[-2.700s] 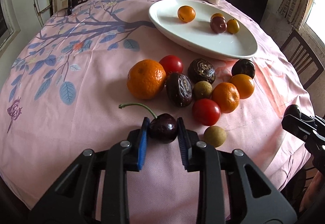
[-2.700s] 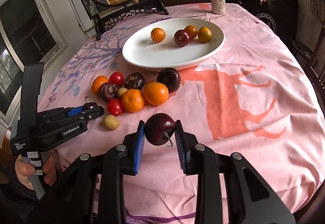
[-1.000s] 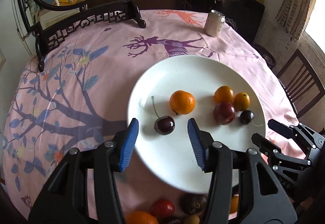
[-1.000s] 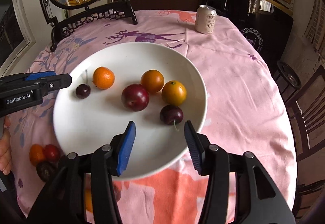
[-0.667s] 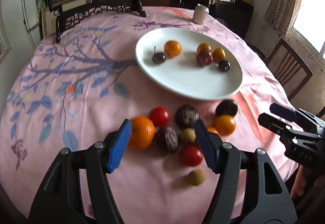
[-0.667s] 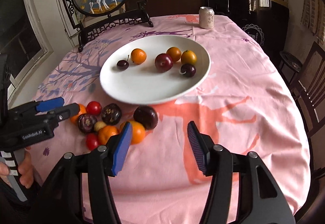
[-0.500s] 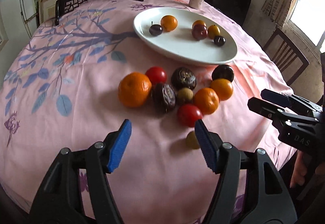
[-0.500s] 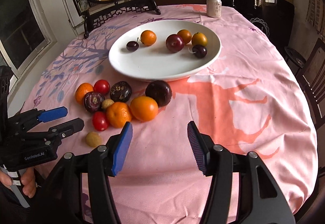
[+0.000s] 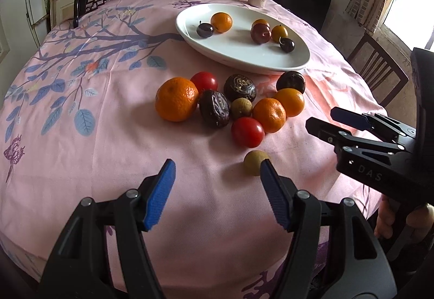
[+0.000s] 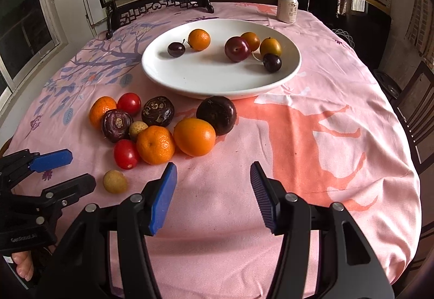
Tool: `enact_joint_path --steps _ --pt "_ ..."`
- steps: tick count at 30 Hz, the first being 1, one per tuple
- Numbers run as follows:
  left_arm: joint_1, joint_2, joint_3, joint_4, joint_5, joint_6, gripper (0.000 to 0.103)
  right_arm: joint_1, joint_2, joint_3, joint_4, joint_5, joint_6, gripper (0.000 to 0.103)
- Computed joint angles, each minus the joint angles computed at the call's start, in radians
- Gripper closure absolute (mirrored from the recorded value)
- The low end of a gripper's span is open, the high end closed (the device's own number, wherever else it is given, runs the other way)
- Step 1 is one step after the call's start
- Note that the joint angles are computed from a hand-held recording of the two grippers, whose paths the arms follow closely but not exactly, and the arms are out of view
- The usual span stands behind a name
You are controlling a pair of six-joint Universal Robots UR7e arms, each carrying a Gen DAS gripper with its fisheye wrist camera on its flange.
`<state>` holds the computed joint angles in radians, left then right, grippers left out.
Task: Organize fruits
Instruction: 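Grasp an orange with the right tool while the left tool grasps a small tan fruit, then place the orange and small tan fruit on the white plate, opening both tools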
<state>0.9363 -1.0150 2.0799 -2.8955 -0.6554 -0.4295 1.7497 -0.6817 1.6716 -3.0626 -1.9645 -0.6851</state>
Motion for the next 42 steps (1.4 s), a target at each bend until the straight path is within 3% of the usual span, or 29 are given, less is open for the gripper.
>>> enact_joint_path --steps 7,10,11,12,15,23,28,31,33,36,42 --pt "0.006 -0.003 0.001 0.008 -0.004 -0.008 0.037 0.008 0.096 -0.110 0.049 -0.036 -0.015 0.046" --pt "0.007 -0.006 0.003 0.010 -0.002 -0.015 0.037 0.010 0.114 -0.133 0.047 -0.023 -0.024 0.053" --pt "0.008 -0.007 0.003 0.012 -0.001 -0.018 0.037 0.011 0.114 -0.136 0.052 -0.025 -0.017 0.061" --pt "0.008 -0.008 0.002 0.016 0.000 -0.021 0.037 0.011 0.110 -0.135 0.059 -0.024 -0.016 0.067" --pt "0.009 -0.005 -0.002 0.019 -0.008 -0.017 0.037 0.001 0.066 -0.105 0.098 0.019 0.011 0.067" --pt "0.004 0.049 -0.054 0.067 -0.043 -0.002 0.037 -0.029 -0.064 0.040 0.004 0.056 0.025 0.067" --pt "0.001 0.098 -0.102 0.129 -0.009 -0.026 0.040 -0.051 -0.109 0.083 -0.006 0.101 0.030 0.067" --pt "-0.001 0.114 -0.116 0.144 0.019 -0.040 0.049 -0.060 -0.125 0.095 -0.002 0.120 0.031 0.067" --pt "-0.006 0.125 -0.126 0.168 0.055 -0.054 0.067 -0.065 -0.132 0.101 0.004 0.133 0.032 0.067" --pt "-0.010 0.129 -0.131 0.177 0.063 -0.051 0.077 -0.071 -0.142 0.108 0.005 0.150 0.029 0.067" --pt "-0.017 0.134 -0.130 0.167 0.053 -0.033 0.077 -0.079 -0.149 0.111 0.007 0.162 0.041 0.067"
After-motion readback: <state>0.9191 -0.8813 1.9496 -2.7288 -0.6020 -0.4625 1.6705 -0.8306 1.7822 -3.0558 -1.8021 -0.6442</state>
